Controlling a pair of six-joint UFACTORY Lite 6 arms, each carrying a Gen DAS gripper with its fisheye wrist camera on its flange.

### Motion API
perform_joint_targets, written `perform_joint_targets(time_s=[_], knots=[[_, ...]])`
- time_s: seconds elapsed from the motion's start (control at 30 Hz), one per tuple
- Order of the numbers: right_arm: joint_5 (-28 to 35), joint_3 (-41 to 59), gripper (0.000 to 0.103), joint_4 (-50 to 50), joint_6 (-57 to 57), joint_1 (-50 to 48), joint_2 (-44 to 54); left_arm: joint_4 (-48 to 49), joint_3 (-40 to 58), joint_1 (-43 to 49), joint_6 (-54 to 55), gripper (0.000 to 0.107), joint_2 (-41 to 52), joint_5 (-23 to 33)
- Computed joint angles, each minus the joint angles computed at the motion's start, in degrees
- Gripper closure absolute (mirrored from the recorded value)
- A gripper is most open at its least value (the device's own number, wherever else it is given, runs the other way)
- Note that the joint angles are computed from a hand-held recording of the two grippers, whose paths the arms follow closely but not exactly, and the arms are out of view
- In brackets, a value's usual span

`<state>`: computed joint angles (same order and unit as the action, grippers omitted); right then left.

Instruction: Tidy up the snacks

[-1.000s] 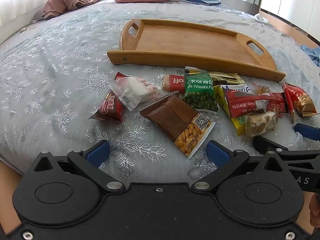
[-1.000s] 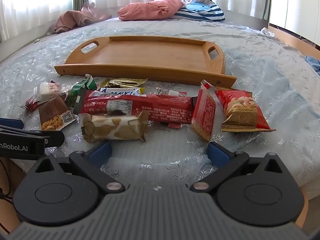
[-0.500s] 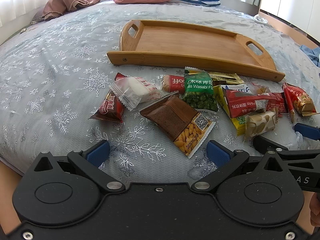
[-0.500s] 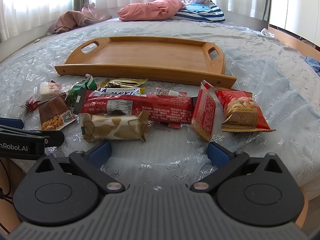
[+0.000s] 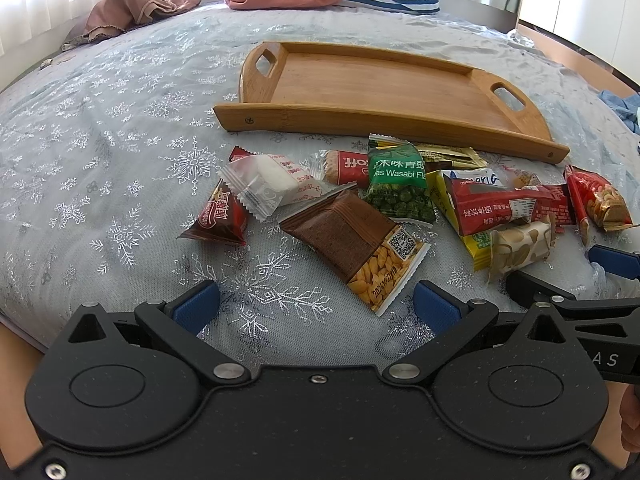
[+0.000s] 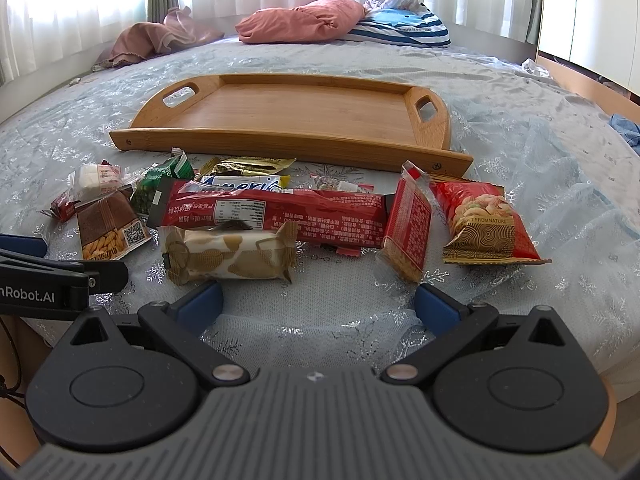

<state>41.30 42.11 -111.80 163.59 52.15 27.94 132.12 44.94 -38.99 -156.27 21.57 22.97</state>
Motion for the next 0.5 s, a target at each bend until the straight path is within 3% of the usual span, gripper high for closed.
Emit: perform_joint_targets(time_s=[0.5], knots=[[0.4, -0.1, 0.000, 0.0, 0.2, 0.3, 0.1, -0.4, -0.3, -0.2, 0.3, 0.004, -0.5, 0.2]])
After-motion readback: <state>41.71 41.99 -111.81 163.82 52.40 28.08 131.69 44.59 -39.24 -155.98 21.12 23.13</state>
